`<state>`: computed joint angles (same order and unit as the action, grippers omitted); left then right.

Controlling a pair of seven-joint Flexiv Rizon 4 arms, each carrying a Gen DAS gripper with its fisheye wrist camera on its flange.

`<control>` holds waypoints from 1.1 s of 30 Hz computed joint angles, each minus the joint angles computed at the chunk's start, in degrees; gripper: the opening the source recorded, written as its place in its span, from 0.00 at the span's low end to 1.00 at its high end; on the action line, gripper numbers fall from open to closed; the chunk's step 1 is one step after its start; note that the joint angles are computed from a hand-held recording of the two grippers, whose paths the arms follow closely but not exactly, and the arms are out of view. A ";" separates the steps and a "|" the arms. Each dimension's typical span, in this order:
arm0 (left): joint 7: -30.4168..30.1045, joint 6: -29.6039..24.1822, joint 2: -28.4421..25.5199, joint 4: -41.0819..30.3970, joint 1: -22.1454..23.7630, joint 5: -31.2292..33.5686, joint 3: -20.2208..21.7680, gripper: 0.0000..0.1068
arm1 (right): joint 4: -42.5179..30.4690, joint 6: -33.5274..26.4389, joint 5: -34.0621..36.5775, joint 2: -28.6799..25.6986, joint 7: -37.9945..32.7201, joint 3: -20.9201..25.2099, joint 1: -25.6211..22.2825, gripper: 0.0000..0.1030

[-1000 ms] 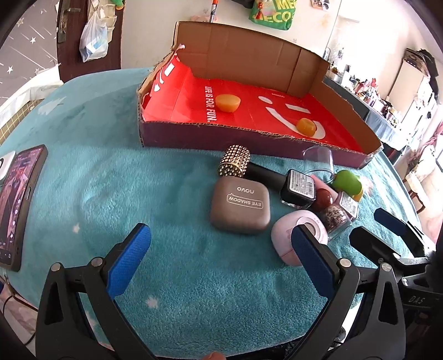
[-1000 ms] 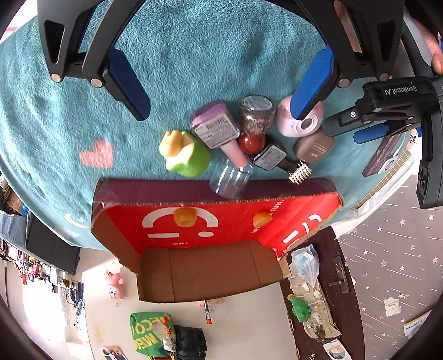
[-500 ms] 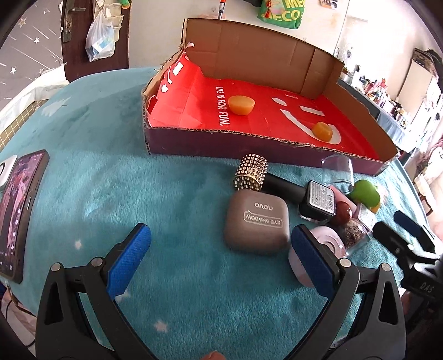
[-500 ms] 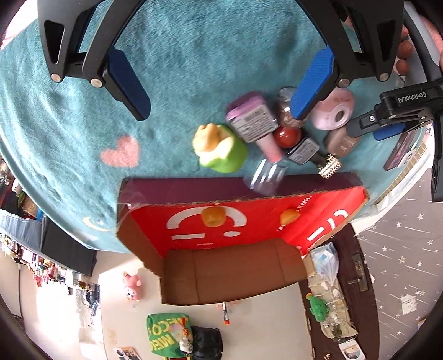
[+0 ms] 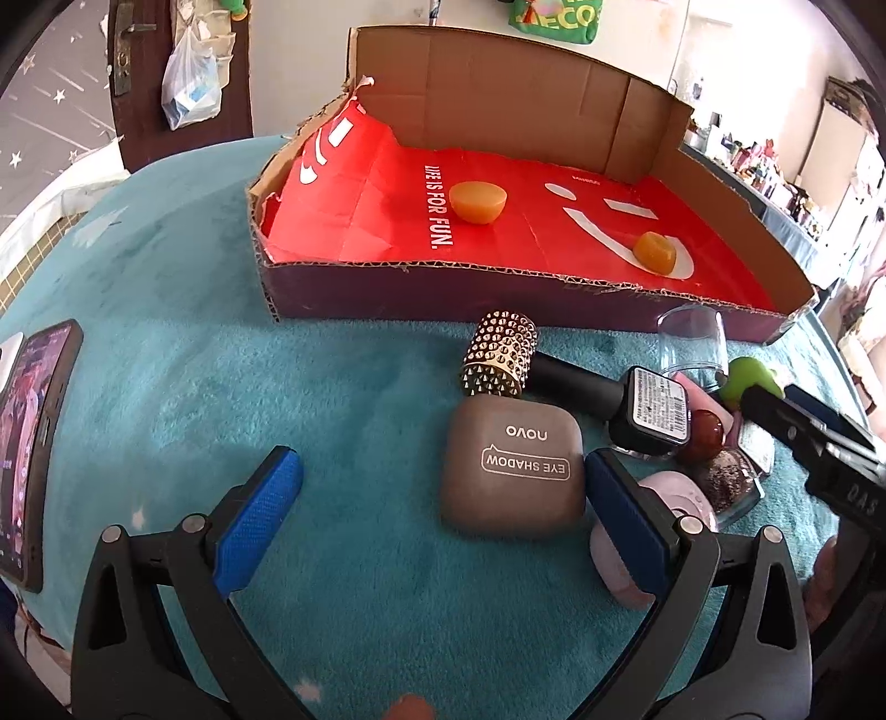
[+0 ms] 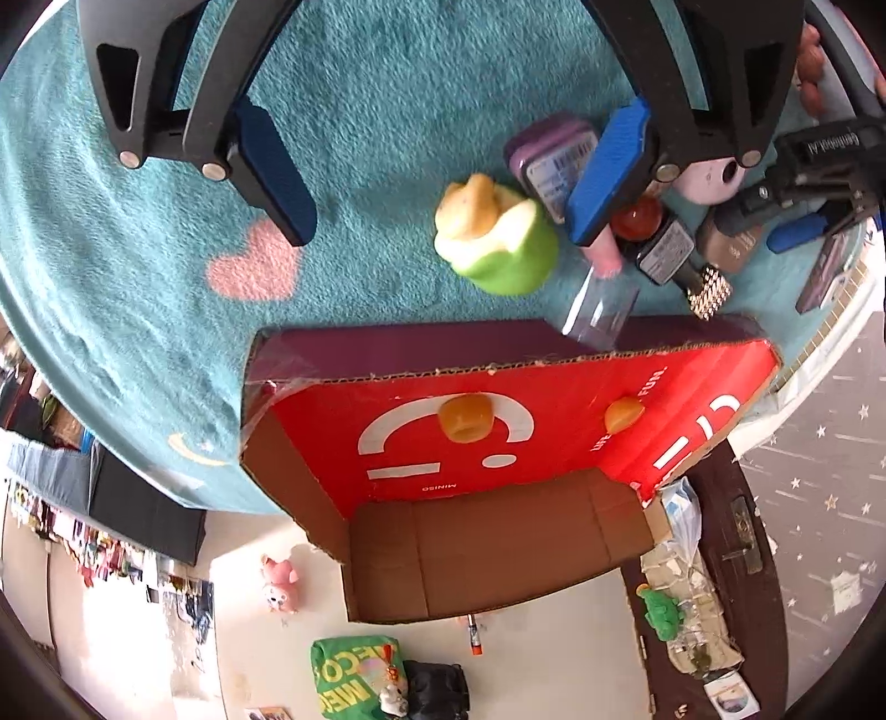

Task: Organize rigid objects
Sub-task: 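Grasp the grey eye shadow compact with the left tool while the right tool grasps the green-capped toy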

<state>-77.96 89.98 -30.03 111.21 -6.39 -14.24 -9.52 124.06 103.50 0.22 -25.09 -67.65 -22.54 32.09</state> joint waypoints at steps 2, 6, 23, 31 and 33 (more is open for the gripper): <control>-0.41 -0.12 -0.35 -0.64 -1.37 0.65 1.69 0.96 | -0.92 -0.50 -0.43 -0.14 0.31 2.19 -2.20 0.87; -2.21 -0.29 -1.12 -2.10 -5.04 2.39 6.15 0.96 | -3.01 -2.14 -2.98 -0.23 1.24 10.69 -10.24 0.79; -1.00 3.82 0.68 1.21 -1.88 4.98 1.75 0.46 | -3.92 -4.10 -8.11 0.59 4.81 19.77 -18.63 0.49; 1.79 9.48 3.81 6.40 9.96 4.37 -11.42 0.46 | 0.00 -0.37 -6.88 4.49 4.19 15.41 -13.95 0.49; 1.52 10.58 4.23 6.87 12.02 5.18 -13.56 0.46 | 0.26 0.29 -6.83 5.34 3.53 16.55 -14.43 0.49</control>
<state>-76.44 100.56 -25.80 118.08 5.63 -9.06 -23.08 124.31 103.78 -6.61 -19.75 -64.12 -5.99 17.66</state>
